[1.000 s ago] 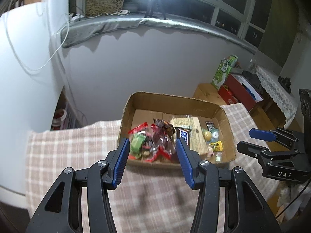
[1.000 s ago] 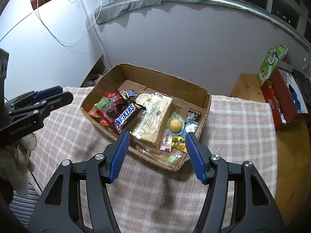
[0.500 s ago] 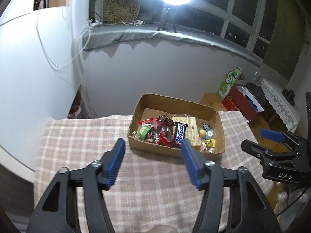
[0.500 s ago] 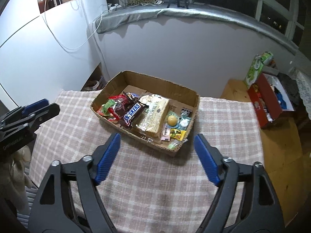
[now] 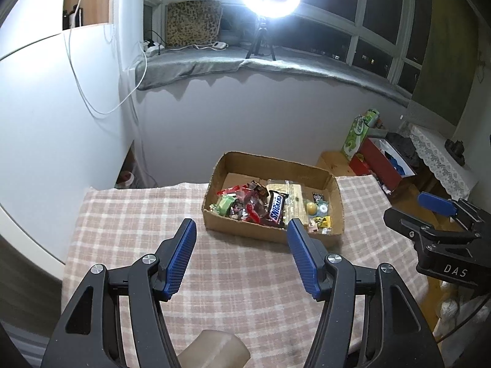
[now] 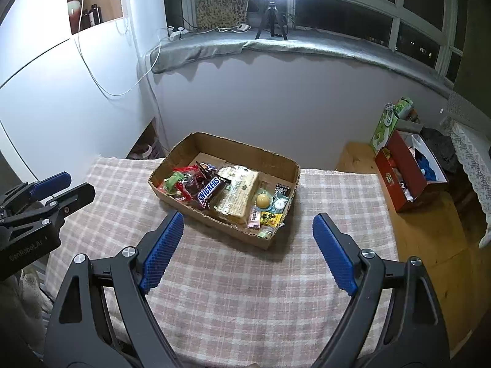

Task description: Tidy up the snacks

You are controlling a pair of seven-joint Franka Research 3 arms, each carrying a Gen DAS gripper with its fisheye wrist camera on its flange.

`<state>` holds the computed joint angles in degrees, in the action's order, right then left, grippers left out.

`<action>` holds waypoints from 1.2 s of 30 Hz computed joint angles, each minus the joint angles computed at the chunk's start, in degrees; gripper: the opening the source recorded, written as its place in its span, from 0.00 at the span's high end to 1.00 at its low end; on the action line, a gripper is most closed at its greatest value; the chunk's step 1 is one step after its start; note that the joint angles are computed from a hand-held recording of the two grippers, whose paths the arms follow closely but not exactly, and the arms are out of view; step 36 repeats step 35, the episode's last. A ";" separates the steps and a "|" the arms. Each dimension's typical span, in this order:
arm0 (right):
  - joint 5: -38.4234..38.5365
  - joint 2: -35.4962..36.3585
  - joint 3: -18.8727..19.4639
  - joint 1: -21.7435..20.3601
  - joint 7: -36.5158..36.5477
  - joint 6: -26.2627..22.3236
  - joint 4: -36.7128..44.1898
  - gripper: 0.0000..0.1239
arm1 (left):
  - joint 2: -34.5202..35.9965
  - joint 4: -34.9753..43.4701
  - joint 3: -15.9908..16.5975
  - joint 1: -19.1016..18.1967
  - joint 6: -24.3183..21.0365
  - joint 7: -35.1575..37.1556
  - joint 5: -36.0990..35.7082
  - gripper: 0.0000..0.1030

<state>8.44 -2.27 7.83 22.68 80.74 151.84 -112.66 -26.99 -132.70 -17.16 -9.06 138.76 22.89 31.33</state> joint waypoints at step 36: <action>1.63 -3.59 0.42 0.18 -1.50 0.00 -3.49 0.28 | -2.67 -1.34 -0.94 -0.70 -0.81 -2.51 -0.34 0.41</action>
